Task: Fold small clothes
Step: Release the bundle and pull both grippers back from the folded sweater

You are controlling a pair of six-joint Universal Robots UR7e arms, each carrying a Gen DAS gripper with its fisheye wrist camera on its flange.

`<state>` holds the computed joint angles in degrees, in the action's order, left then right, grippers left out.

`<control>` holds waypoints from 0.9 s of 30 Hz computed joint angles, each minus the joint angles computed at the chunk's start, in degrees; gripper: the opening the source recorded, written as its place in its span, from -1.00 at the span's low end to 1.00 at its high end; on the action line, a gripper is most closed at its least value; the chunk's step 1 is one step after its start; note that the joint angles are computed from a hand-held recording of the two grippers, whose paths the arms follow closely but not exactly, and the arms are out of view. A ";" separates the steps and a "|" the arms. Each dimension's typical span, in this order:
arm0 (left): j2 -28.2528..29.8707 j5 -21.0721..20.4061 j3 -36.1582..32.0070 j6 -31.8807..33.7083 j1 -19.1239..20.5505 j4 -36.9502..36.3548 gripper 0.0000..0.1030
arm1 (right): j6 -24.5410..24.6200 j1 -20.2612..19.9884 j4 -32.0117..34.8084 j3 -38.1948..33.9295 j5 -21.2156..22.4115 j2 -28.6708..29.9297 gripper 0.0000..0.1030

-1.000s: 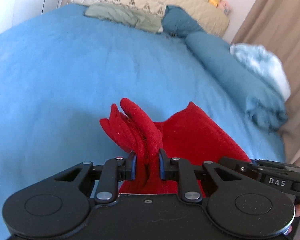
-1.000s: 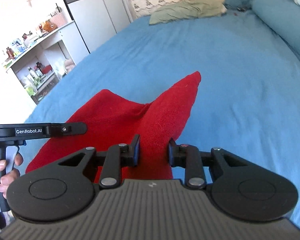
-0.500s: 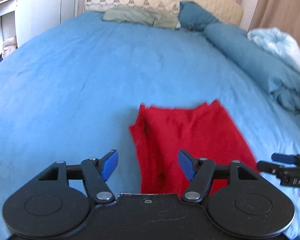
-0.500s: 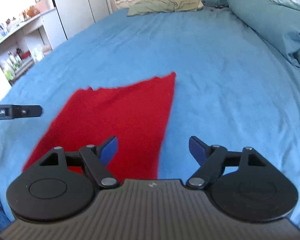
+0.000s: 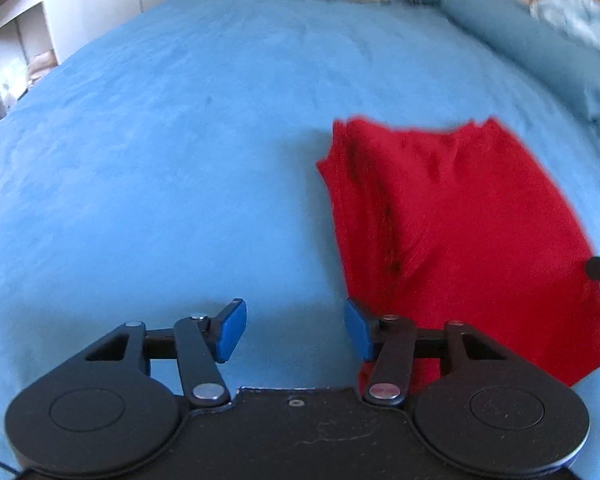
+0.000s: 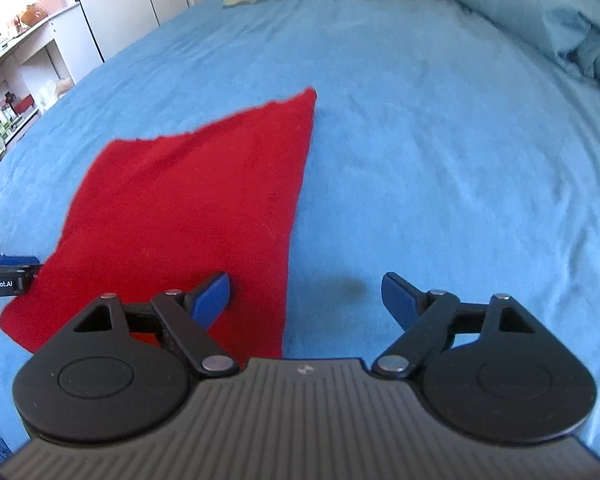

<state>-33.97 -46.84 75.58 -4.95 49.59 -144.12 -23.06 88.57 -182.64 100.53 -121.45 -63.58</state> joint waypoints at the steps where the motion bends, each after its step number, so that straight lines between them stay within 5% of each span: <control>1: -1.01 -0.37 0.98 -0.13 -0.31 -1.14 0.20 | -0.38 0.51 -0.88 0.43 0.38 -0.61 0.88; 8: -8.84 1.85 8.32 2.60 -6.26 -10.86 0.97 | 3.35 7.33 1.73 2.88 -2.51 -7.06 1.00; 14: -14.98 5.32 13.92 -0.87 -11.78 -8.42 1.00 | 4.97 15.58 2.97 4.72 -13.55 -9.60 1.00; 22: -19.75 10.28 22.22 -7.09 -17.29 -2.61 1.00 | 14.84 22.80 11.56 10.15 -24.19 -13.33 1.00; 27: -22.05 7.89 25.39 -10.66 -17.89 -0.35 1.00 | 19.56 24.72 14.01 13.98 -27.78 -14.78 1.00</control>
